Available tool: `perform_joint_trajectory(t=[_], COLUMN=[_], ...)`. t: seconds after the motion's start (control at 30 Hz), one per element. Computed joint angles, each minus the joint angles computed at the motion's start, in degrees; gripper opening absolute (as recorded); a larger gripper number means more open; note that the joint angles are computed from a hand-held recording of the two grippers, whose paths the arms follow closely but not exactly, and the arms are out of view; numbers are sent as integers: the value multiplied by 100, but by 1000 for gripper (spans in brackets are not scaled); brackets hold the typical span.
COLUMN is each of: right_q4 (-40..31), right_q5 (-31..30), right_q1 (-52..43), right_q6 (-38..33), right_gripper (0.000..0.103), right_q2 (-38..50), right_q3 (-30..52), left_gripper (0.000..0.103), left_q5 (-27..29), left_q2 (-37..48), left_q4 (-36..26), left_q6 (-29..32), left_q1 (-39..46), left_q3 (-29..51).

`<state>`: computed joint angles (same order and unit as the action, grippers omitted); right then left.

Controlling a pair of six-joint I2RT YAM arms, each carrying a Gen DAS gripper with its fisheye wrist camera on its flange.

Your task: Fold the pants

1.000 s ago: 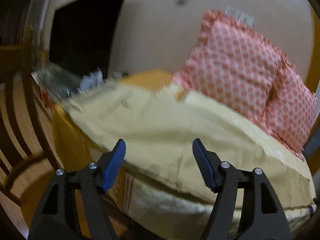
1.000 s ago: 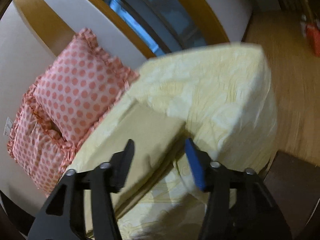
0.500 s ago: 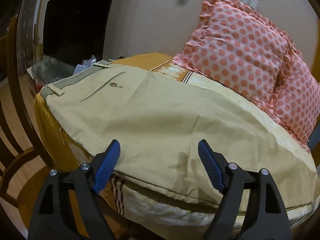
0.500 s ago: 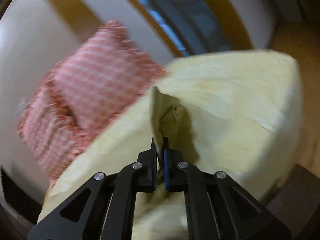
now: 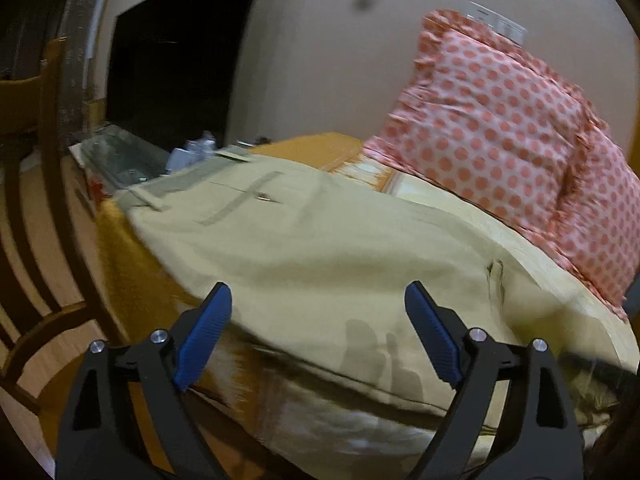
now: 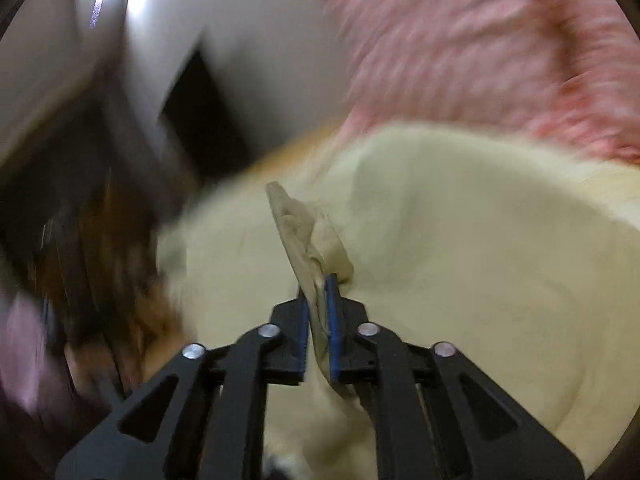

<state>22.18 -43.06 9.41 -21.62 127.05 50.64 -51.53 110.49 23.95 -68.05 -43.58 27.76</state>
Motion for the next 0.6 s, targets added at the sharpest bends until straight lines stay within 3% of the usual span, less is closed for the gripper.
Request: perform_joint_trajectory(t=[0.07,0.17,0.2,0.3,0.33,0.5,0.6], right_q4=[713,2159,2187,1064,1418,1023,924], right_q5=[-136,7,299,1394,1410,1089,1071], right_q1=[-55,-334,-307,18,31,-162,-61], right_q6=[49,965,1075,566,412,221,305], right_gripper=[45,47,46,47,46,59,62], right_q2=[-76,-53,-43,171,150,-116,-151], right_q3=[-444,-772,-724,-159,-338,-359,-288], left_gripper=[88,88,88,88,88,86,87], left_q5=[-29,56,101,299,367,1030,1117], left_q2=[-98,-134,-111,-42,-18,257,269], left_q4=[22,466,671,1257,1435,2510,2436], left_q6=[-264,-466,-459,-272,-217,84,94], left_q1=[119,334,425,712,799,1435,1616], left_q3=[-259,-656,-760,-972,-1024,-1262,-1204])
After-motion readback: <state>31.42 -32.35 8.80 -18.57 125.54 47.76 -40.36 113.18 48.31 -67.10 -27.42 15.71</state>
